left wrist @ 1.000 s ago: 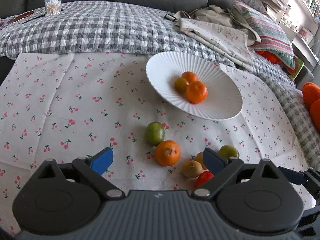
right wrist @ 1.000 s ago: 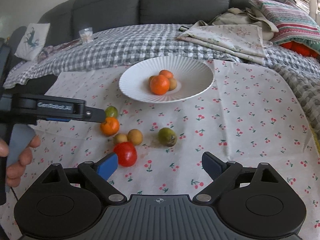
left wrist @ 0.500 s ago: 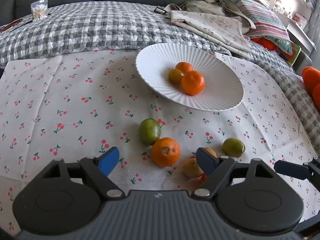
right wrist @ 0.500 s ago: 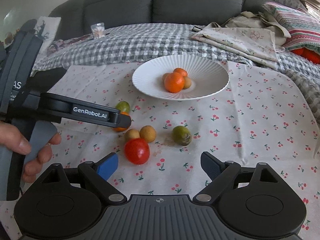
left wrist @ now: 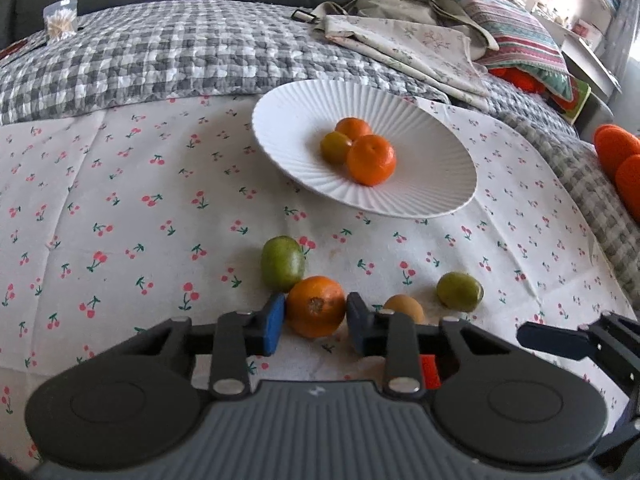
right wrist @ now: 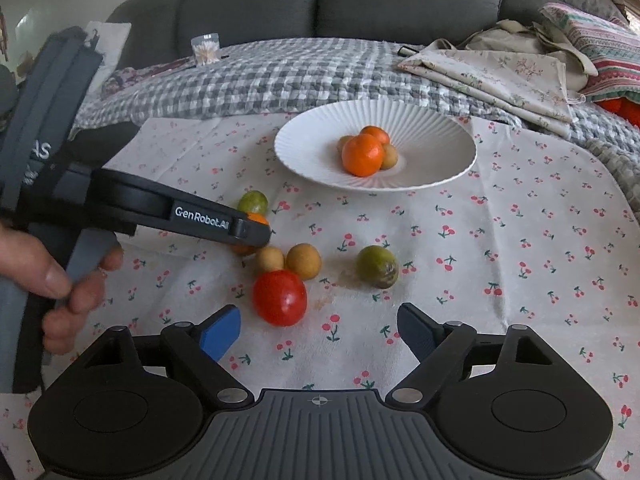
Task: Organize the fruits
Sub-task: 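Close left gripper on a mandarin beside the green lime, then grasp the red tomato with right gripper while left gripper holds the mandarin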
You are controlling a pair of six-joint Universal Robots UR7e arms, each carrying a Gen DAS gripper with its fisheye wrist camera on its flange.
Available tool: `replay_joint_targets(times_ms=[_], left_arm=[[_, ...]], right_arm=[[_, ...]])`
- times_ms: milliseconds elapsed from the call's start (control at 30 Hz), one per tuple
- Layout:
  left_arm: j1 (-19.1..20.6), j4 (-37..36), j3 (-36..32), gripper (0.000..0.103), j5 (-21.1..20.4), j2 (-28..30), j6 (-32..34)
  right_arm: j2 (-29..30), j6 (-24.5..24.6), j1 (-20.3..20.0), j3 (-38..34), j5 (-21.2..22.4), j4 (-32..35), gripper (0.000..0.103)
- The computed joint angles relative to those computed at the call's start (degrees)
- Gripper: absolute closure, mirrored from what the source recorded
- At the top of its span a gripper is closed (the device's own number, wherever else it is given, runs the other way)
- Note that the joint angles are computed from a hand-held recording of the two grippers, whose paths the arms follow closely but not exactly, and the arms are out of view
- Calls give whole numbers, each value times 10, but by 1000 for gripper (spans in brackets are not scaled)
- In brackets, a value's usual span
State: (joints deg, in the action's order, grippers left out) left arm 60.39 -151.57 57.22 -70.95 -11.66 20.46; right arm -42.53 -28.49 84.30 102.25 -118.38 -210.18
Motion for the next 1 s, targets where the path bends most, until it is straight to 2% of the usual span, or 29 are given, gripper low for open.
replay_joint_targets(times_ms=[233,433,533,600,700,1000], left_arm=[[4,-3,3,72,0,-6,-9],[4,-6,7,72,1,-10,-12],[4,-7,9,72,3,-11,-8],[4,-9,11,72,4,-12,-5],[4,-8,12,72,4,-13,-5],[3,-18,23,72,4,-20,3]], right_arm=[[8,-11,1,-11,11,12,22],[24,-20,2,-38,3,33,33],[32,-28,0,-50,0,39,42],[31,-28,-2,-53,5,54,58],[27,-33,-4,-51,20,65,70],[15,-22,-4,-42,30,78,69]])
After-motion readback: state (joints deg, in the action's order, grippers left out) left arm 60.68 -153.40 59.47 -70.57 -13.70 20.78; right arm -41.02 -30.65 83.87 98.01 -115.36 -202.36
